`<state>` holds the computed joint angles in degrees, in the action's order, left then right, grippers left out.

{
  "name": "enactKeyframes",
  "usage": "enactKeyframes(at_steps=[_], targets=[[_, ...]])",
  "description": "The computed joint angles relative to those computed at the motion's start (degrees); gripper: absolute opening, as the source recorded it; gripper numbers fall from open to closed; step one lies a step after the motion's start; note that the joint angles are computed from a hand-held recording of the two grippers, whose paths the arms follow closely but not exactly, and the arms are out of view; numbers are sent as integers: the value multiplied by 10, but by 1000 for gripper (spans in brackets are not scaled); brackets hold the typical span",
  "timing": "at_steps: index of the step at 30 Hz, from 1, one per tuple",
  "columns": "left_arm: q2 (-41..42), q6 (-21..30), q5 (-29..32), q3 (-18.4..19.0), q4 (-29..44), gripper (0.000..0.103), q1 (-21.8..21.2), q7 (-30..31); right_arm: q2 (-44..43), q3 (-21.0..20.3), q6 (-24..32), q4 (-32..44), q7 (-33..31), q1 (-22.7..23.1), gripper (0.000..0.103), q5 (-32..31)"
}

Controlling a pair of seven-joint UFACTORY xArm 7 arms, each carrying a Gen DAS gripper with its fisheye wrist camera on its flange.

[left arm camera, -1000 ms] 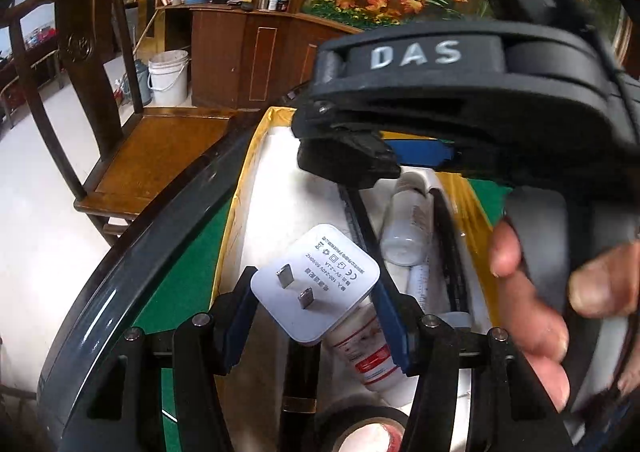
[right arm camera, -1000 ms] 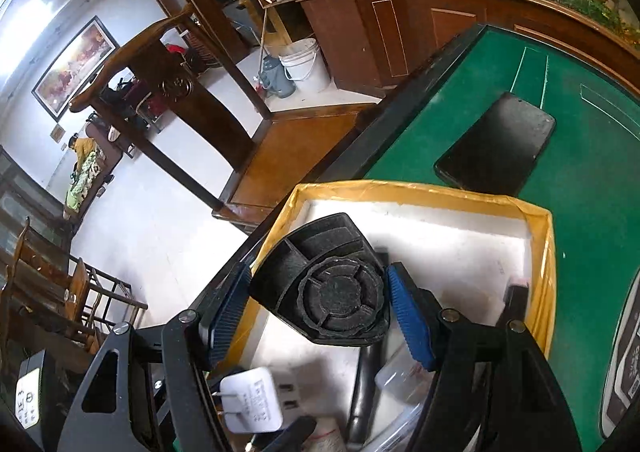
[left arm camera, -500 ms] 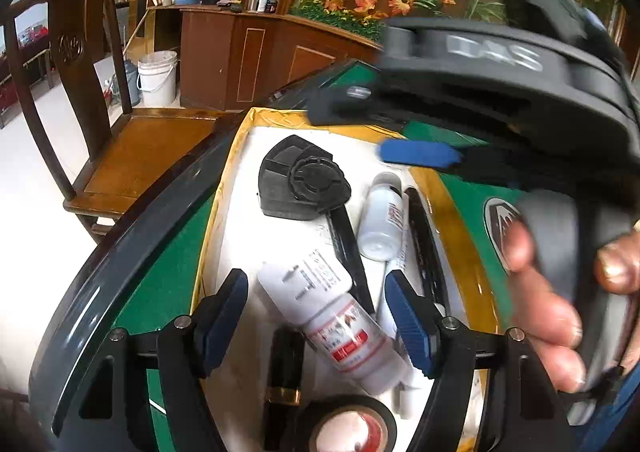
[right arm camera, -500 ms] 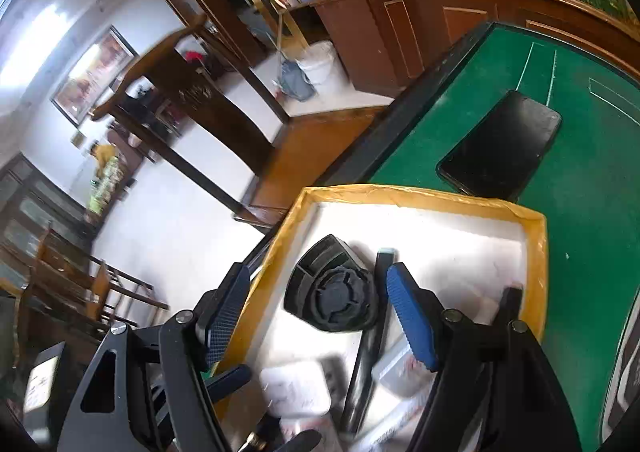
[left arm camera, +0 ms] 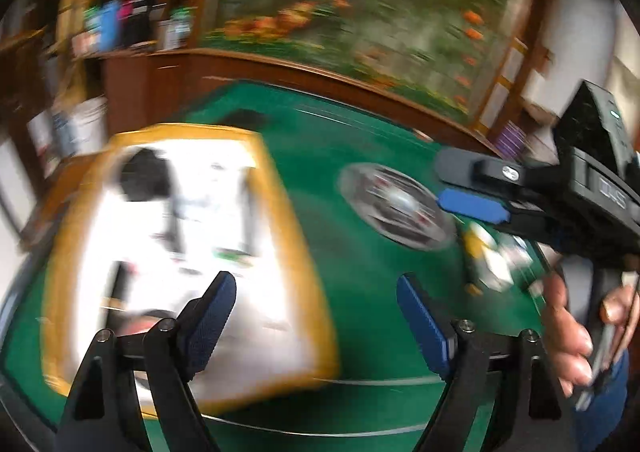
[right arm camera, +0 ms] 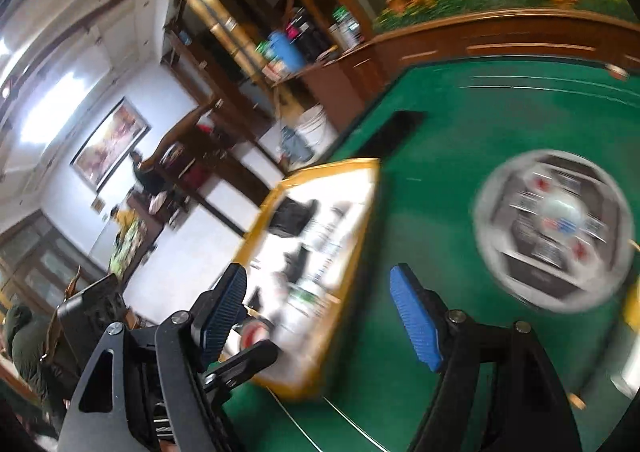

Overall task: Organize rigid objects
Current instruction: 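Withdraw both open tools from the tray over the table, then reach the right tool toward the yellow tape roll while the left tool approaches a black marker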

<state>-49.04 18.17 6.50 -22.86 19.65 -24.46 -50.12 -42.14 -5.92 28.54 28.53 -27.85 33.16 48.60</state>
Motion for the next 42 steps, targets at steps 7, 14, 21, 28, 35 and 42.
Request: enactKeyframes(at_steps=[7,14,21,28,35,42], targets=[[174,-13,56,-92,106,86,10,1,-101,-6,-31,-90,88,-221,74,-160],[214,-3,39,-29,112,86,-47,10,7,-45,-59,-58,141,-256,73,-231],[197,-7,36,-26,97,86,-58,6,61,-36,-78,-55,109,-220,62,-247],[192,1,24,-20,94,86,-62,4,33,-76,70,-49,-9,-123,44,-199],[210,6,0,9,116,86,-71,27,15,-24,50,-62,-20,-149,43,-182],[280,52,-10,13,194,85,-27,-4,23,-48,50,-49,10,-165,44,-142]])
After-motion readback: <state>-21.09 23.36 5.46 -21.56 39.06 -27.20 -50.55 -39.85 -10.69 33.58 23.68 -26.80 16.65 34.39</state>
